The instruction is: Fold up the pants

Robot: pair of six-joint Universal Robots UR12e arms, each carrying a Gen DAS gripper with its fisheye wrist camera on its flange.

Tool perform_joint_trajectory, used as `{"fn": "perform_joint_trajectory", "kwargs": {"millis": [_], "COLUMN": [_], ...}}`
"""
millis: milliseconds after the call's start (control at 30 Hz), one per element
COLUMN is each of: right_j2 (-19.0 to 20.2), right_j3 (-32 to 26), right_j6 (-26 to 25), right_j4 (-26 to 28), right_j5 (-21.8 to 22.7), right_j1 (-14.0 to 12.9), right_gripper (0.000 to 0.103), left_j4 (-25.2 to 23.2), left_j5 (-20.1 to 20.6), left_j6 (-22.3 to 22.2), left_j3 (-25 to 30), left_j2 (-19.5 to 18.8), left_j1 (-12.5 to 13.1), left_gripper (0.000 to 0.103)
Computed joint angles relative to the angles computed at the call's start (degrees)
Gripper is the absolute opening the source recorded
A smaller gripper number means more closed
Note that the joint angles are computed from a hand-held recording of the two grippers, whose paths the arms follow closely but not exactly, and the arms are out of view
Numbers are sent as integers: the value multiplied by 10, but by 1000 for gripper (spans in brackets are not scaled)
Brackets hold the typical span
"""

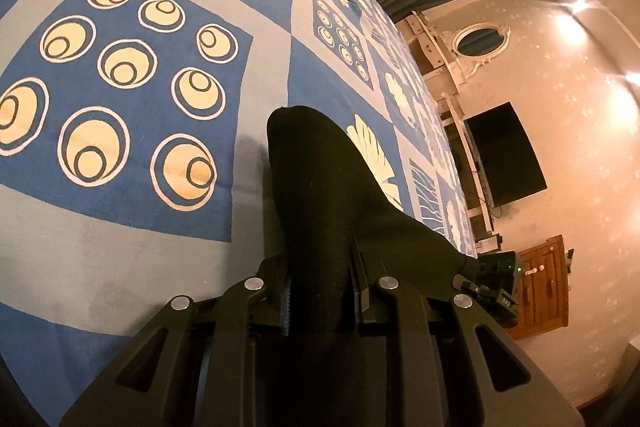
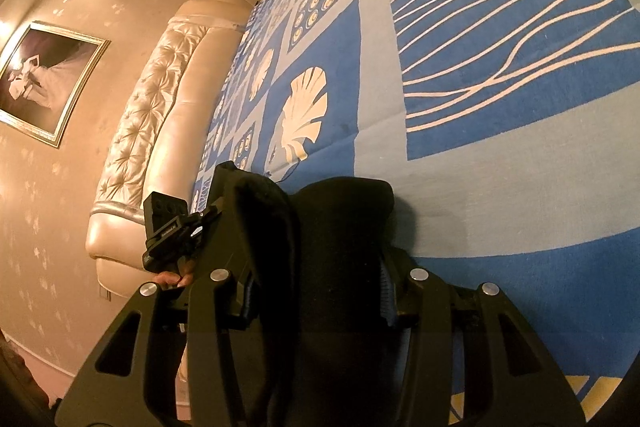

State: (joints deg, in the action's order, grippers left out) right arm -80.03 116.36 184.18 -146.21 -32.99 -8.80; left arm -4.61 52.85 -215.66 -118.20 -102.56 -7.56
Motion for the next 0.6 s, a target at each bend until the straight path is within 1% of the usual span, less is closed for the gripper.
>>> {"fn": "perform_joint_trajectory", "kwargs": {"millis": [300,433,500,600], "right_j2": [0,2,2,3], "right_j3": [1,2,2,3], "right_j6": [5,13,14,22], "right_j4": [-3,-9,-9,-12], "right_j5": [0,2,3,9], "right_j1": [0,0,0,0], "right_gripper": [44,45,45,47], "left_j4": [31,32,31,40], "left_j5": [-27,-34,-43,-55], "left_j6": [-28,-15,-9,-15], "left_j3": [-5,-7,-7,-11], "left_j2": [-11,-10,-10,-9], "left_j1": [8,9,11,14], "left_gripper": [22,24,27,30]}}
